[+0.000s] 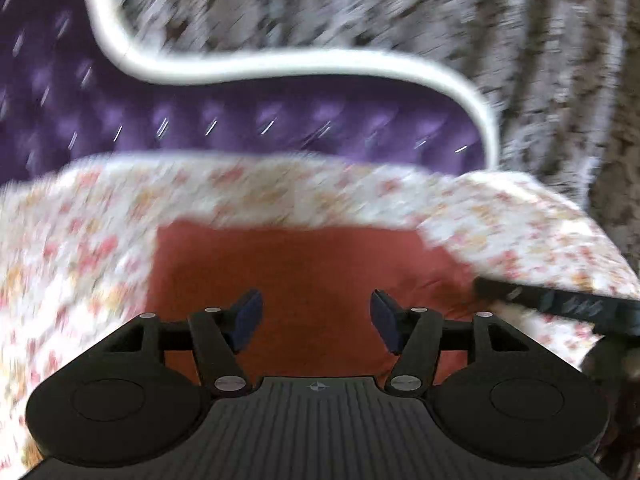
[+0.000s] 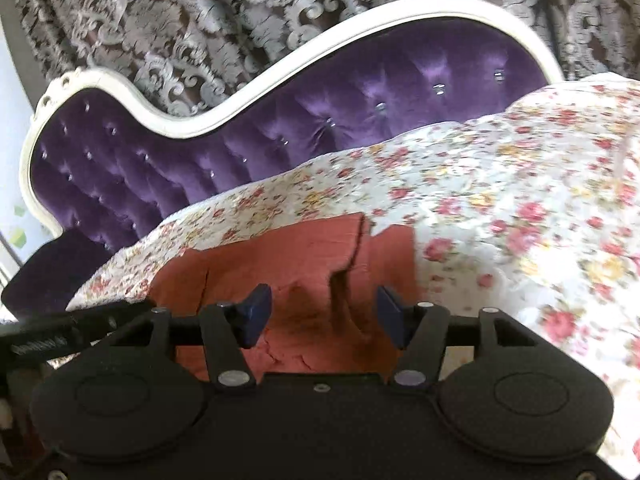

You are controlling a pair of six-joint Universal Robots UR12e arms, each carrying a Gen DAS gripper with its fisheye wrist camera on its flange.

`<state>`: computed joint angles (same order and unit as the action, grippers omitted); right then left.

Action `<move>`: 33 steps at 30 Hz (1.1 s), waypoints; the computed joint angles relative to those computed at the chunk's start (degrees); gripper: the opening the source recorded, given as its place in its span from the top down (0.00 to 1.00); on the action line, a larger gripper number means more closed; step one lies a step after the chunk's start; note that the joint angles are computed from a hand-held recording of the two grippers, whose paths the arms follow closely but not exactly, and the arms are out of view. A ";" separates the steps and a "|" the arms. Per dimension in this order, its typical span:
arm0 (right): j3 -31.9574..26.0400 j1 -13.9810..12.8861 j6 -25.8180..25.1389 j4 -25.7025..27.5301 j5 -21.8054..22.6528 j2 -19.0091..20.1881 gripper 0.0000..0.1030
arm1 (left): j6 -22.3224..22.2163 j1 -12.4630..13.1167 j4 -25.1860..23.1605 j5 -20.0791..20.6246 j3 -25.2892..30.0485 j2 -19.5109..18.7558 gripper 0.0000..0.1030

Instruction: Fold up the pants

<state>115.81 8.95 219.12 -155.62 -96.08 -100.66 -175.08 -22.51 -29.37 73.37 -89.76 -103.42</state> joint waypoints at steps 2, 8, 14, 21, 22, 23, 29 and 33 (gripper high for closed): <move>-0.39 -0.35 -1.09 0.34 1.44 0.78 0.38 | -1.14 0.46 -4.99 1.64 0.23 -0.38 0.44; -2.07 -0.52 -2.15 6.19 1.62 2.75 0.37 | -4.43 2.78 -7.30 -4.39 -0.76 -0.09 0.44; -1.55 -0.34 -0.09 5.48 1.23 2.66 0.32 | -3.66 2.58 -5.72 -3.66 -1.51 0.18 0.44; -3.22 -0.29 -1.64 7.75 2.48 3.90 0.36 | -2.96 2.19 -5.05 -2.56 -1.84 0.21 0.38; -3.47 -0.25 -1.97 8.14 2.48 3.97 0.44 | -2.83 2.09 -5.04 -2.31 -1.76 0.21 0.38; -3.39 -0.53 -1.91 7.88 3.55 3.83 0.51 | -2.78 2.04 -5.02 -2.19 -1.68 0.21 0.37; -3.80 1.54 -5.54 1.85 1.59 1.45 0.79 | -2.81 1.99 -3.78 -0.67 -1.31 1.36 0.38; -4.31 4.41 -7.58 4.03 -4.85 -0.49 0.79 | -3.34 2.47 -1.11 0.12 -0.89 1.86 0.37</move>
